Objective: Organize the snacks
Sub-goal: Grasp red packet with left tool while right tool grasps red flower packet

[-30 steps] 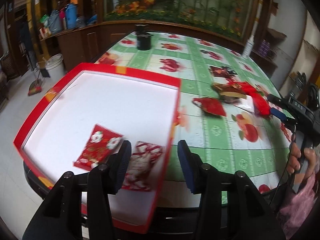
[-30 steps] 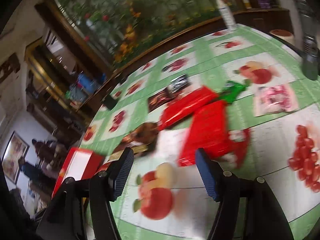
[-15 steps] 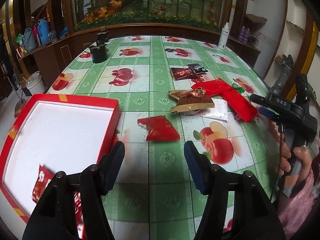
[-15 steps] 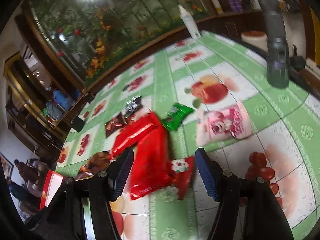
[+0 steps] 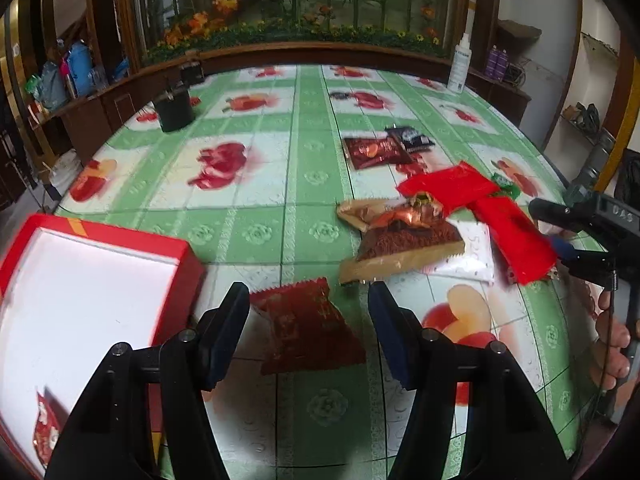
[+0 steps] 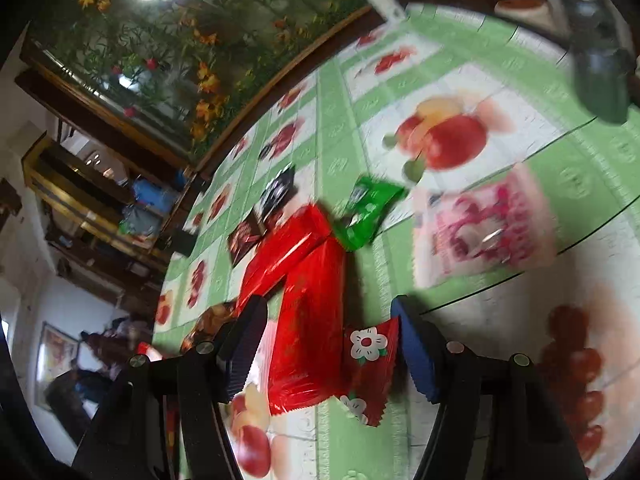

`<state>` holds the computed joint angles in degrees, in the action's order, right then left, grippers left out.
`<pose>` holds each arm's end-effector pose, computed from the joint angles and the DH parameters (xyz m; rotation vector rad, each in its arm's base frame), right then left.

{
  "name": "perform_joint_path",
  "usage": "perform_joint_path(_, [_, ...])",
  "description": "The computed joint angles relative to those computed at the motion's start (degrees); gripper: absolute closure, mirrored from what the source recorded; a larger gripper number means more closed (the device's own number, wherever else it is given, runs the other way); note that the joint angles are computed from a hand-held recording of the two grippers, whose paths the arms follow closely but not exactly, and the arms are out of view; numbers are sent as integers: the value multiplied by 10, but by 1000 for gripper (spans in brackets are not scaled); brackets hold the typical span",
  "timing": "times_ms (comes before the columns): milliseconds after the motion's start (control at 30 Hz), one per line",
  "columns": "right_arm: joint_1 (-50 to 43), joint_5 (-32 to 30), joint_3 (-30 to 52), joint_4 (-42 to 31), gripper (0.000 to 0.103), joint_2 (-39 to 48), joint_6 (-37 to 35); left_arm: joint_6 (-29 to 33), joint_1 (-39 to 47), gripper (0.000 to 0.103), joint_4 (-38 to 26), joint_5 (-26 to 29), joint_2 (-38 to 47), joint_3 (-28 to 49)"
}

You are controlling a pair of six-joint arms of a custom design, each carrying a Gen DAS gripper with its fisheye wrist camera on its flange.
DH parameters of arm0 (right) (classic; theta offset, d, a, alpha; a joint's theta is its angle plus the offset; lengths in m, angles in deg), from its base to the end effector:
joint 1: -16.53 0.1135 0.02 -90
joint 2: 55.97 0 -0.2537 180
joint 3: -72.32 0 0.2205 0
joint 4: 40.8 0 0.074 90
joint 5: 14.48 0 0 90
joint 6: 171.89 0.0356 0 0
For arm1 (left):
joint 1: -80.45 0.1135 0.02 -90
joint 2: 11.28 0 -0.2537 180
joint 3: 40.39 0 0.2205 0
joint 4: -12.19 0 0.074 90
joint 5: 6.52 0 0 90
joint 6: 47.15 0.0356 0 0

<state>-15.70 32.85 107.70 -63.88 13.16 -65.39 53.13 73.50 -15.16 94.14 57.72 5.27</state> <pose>0.1548 -0.0691 0.1442 0.7225 2.2599 0.8158 0.1983 -0.0308 0.1787 0.4466 2.4040 -0.2025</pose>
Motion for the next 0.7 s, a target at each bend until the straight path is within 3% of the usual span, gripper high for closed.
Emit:
perform_joint_path(67, [-6,-53,9,-18,36,19,-23,19,18,43,-13,40,13,0])
perform_joint_path(133, [-18,-139,22,-51,36,47,-69,38,24,49,-23,60,16,-3])
perform_joint_path(167, [-17,-164,26,-63,36,48,-87,60,36,57,-42,86,18,0])
perform_joint_path(233, [1,-226,43,-121,36,50,-161,99,55,58,-67,132,8,-3])
perform_joint_path(300, [33,-229,48,-151,36,27,-188,162,80,58,-108,168,-21,-13])
perform_joint_path(467, [128,-65,19,-110,33,-91,-84,296,169,58,-220,229,-76,-19])
perform_joint_path(567, [194,65,8,-106,33,-145,-45,312,207,56,-260,238,-91,-6])
perform_joint_path(700, [295,194,-6,-98,33,-156,-50,312,222,38,-280,240,-88,10])
